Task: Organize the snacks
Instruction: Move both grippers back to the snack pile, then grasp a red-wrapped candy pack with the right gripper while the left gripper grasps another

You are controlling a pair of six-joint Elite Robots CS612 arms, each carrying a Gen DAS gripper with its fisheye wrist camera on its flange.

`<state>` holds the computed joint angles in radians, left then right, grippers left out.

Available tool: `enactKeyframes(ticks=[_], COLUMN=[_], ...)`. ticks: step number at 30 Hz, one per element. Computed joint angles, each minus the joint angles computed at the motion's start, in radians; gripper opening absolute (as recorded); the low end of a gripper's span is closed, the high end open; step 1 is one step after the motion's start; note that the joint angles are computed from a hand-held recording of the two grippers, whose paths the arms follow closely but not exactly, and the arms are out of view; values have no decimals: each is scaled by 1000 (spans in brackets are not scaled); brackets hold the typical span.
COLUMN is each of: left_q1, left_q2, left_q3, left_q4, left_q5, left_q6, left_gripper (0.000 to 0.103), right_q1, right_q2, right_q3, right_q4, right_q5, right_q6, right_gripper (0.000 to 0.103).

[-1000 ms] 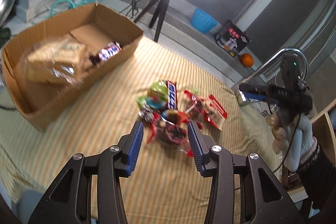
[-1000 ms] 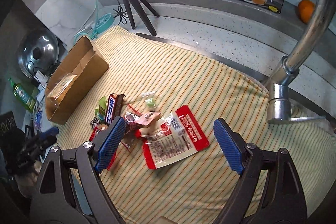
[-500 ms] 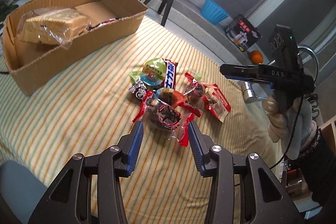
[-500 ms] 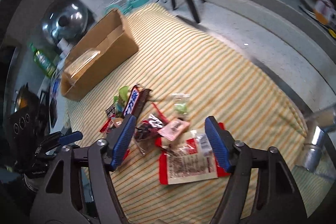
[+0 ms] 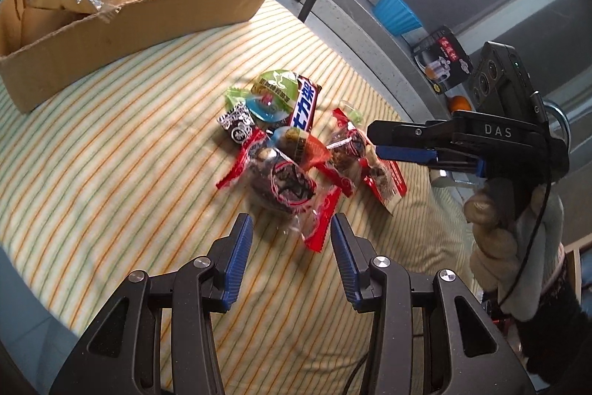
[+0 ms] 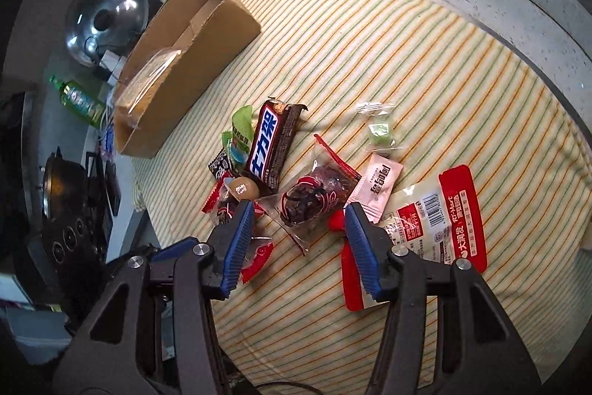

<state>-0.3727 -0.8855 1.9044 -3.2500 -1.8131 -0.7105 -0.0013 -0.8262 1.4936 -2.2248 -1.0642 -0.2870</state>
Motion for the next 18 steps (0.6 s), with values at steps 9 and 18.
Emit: enactKeyframes(ticks=[9, 18], left_q1=[-4, -30], left_q2=[22, 21], left_q3=[-64, -97], left_q4=[113, 198], left_q5=[28, 128], left_q6=[8, 79], left_gripper=[45, 48], right_q1=[21, 41], right_q2=[30, 44], right_q3=[-36, -42], right_q4=[-20, -29], right_q5=[-79, -150], right_q6=[59, 30], right_gripper=[55, 49])
